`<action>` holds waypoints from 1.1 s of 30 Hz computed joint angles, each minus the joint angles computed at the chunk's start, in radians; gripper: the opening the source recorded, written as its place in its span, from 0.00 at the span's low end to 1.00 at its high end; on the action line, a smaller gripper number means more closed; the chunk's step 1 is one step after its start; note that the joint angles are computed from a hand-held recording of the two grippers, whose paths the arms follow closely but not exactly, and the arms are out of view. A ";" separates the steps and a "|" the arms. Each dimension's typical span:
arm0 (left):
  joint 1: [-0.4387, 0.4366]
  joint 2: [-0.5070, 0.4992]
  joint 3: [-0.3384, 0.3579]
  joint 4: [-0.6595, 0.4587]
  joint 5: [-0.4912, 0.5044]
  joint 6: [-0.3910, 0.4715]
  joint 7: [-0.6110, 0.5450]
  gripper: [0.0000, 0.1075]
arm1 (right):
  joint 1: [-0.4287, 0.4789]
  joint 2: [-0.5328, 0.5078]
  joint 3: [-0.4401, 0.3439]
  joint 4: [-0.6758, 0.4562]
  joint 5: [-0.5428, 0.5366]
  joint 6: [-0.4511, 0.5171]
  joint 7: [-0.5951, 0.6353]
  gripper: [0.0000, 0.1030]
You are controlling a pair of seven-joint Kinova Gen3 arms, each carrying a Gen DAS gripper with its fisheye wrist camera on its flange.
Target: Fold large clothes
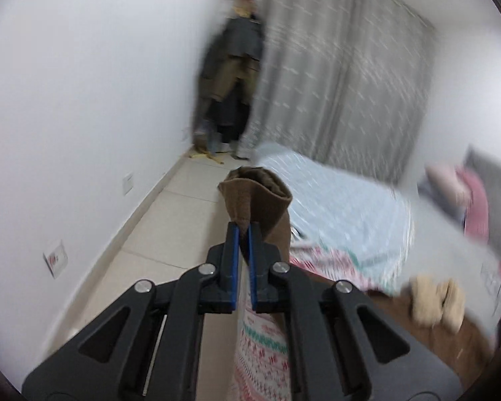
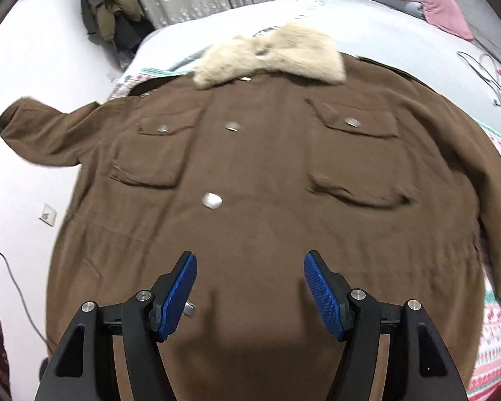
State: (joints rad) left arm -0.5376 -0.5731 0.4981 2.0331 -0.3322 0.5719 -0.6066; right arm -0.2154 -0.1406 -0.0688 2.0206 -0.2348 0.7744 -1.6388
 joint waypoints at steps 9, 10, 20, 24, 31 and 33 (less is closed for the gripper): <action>0.131 0.112 -0.384 0.369 0.271 -0.281 0.043 0.05 | -0.067 0.087 -0.056 -0.053 -0.006 -0.020 -0.033 0.66; 0.146 0.121 -0.412 0.402 0.312 -0.321 0.043 0.05 | -0.071 0.087 -0.057 -0.051 -0.002 -0.017 -0.035 0.66; 0.029 -0.043 -0.127 0.233 0.359 -0.395 0.013 0.05 | -0.059 0.063 -0.039 -0.053 0.048 0.004 -0.073 0.66; -0.023 -0.026 0.038 0.067 0.344 -0.356 -0.017 0.05 | -0.044 0.059 -0.025 -0.055 0.027 0.000 -0.052 0.66; -0.044 0.108 0.276 -0.171 0.304 -0.318 -0.065 0.05 | -0.017 0.044 -0.002 -0.058 -0.023 -0.004 -0.001 0.66; -0.050 0.156 0.354 -0.229 0.275 -0.310 -0.067 0.05 | -0.008 0.039 0.005 -0.060 -0.032 -0.005 0.007 0.66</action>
